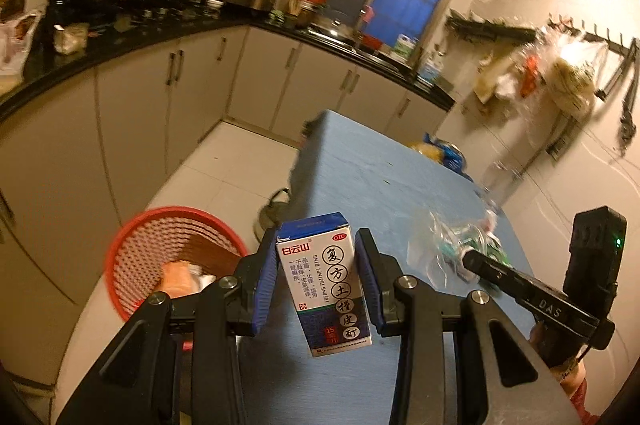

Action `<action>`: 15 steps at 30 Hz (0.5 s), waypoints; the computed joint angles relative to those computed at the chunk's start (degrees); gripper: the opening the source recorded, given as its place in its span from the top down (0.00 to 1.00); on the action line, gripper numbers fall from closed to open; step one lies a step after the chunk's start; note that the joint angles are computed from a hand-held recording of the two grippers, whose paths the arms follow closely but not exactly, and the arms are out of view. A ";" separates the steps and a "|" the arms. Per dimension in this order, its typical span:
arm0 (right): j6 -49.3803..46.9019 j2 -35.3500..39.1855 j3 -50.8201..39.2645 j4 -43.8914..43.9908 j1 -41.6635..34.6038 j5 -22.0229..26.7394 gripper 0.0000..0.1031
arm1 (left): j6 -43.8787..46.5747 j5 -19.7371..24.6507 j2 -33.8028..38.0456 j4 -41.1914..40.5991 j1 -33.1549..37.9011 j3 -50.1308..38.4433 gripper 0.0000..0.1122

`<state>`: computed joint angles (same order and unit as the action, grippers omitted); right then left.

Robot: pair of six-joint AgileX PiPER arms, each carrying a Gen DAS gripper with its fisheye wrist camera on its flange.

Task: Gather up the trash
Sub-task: 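Carry the box and cup to the red basket and release both inside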

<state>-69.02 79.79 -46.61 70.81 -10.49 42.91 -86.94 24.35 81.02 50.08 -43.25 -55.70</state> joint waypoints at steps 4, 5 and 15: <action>3.35 1.99 -2.36 -1.91 6.87 -3.77 0.95 | 2.16 -0.23 -2.44 -1.59 3.75 2.25 0.67; 4.78 3.16 -3.38 -2.75 8.92 -4.69 0.95 | 2.37 -0.41 -2.74 -1.72 4.49 2.78 0.67; 16.97 16.63 -14.31 -9.74 21.33 -8.13 0.95 | 12.78 -9.56 -2.93 -11.17 17.95 10.20 0.67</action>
